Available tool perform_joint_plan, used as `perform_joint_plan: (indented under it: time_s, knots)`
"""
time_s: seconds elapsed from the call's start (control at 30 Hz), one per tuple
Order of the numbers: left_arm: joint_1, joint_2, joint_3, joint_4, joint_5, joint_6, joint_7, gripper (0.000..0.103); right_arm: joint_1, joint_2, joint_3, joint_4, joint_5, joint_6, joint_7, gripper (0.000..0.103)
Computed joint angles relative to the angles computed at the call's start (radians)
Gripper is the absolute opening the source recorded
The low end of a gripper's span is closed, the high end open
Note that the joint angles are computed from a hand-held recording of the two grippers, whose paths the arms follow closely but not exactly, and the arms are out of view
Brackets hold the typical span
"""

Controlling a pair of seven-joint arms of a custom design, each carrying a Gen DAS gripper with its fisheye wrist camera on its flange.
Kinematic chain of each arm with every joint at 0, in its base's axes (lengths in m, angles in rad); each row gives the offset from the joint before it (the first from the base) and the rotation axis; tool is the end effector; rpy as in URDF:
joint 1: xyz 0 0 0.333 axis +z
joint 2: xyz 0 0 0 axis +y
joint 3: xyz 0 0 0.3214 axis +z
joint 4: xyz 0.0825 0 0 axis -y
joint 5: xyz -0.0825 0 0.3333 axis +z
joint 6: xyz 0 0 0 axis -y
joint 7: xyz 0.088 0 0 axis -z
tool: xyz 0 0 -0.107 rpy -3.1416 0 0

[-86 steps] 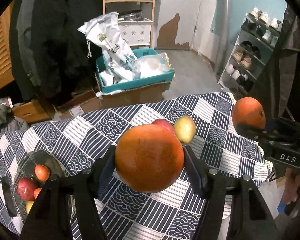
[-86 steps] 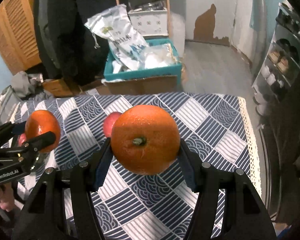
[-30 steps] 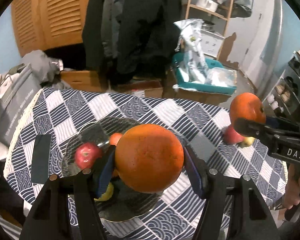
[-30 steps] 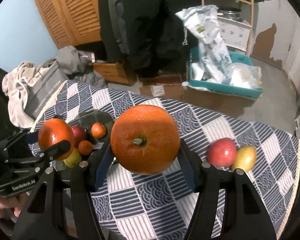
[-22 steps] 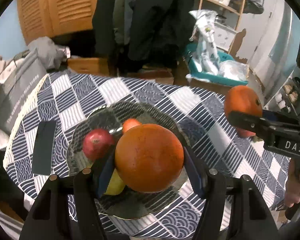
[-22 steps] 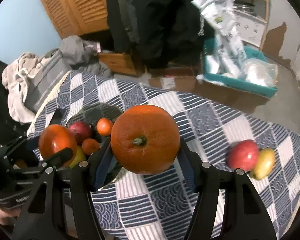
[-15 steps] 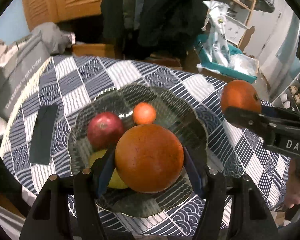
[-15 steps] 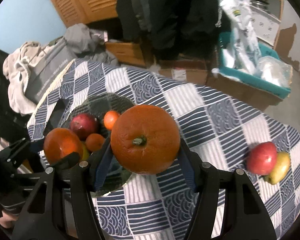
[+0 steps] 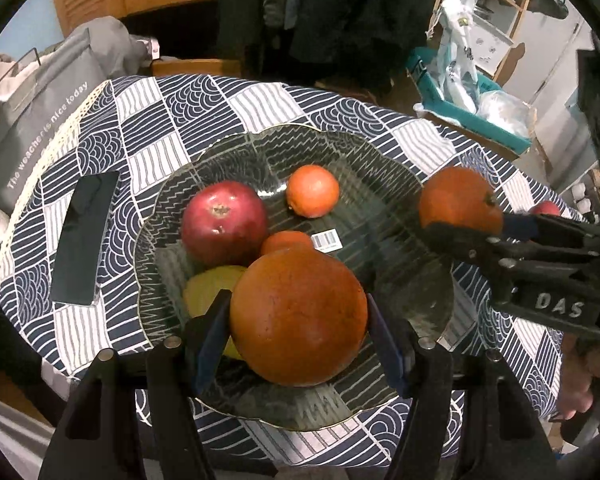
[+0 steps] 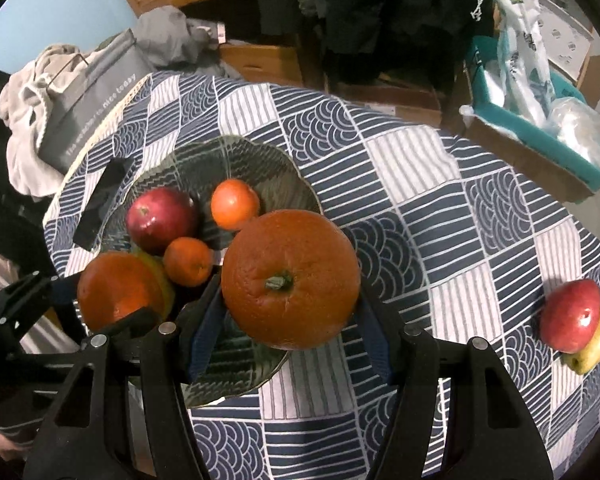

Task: Organize fruits
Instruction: 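Lower the orange into the bowl and open the left tool while the right tool releases its orange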

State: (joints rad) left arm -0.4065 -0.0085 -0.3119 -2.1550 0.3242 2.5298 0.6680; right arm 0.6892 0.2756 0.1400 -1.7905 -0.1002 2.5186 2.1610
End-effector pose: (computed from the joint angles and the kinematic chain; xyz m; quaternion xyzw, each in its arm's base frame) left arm 0.3933 -0.3488 0.4758 -0.6734 0.7054 -0.1905 0.1126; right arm 0.4278 0.4554 0.4777 -0.7818 0.5809 -0.0368 0.2237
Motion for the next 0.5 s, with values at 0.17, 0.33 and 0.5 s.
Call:
perform_joint_plan:
  time_s: [0.17, 0.33, 0.5]
  knots:
    - [-0.004, 0.011, -0.002, 0.015, 0.013, -0.02, 0.008, 0.068, 0.003, 0.014, 0.001, 0.012, 0.004, -0.008, -0.011, 0.063]
    - [-0.007, 0.015, -0.002, 0.022, 0.011, -0.03, 0.015, 0.068, 0.001, 0.019, 0.004, 0.018, 0.025, -0.012, -0.024, 0.064]
    - [-0.008, 0.012, -0.002, 0.024, 0.019, -0.037, 0.016, 0.076, -0.013, 0.026, 0.016, 0.025, 0.081, -0.011, -0.054, 0.065]
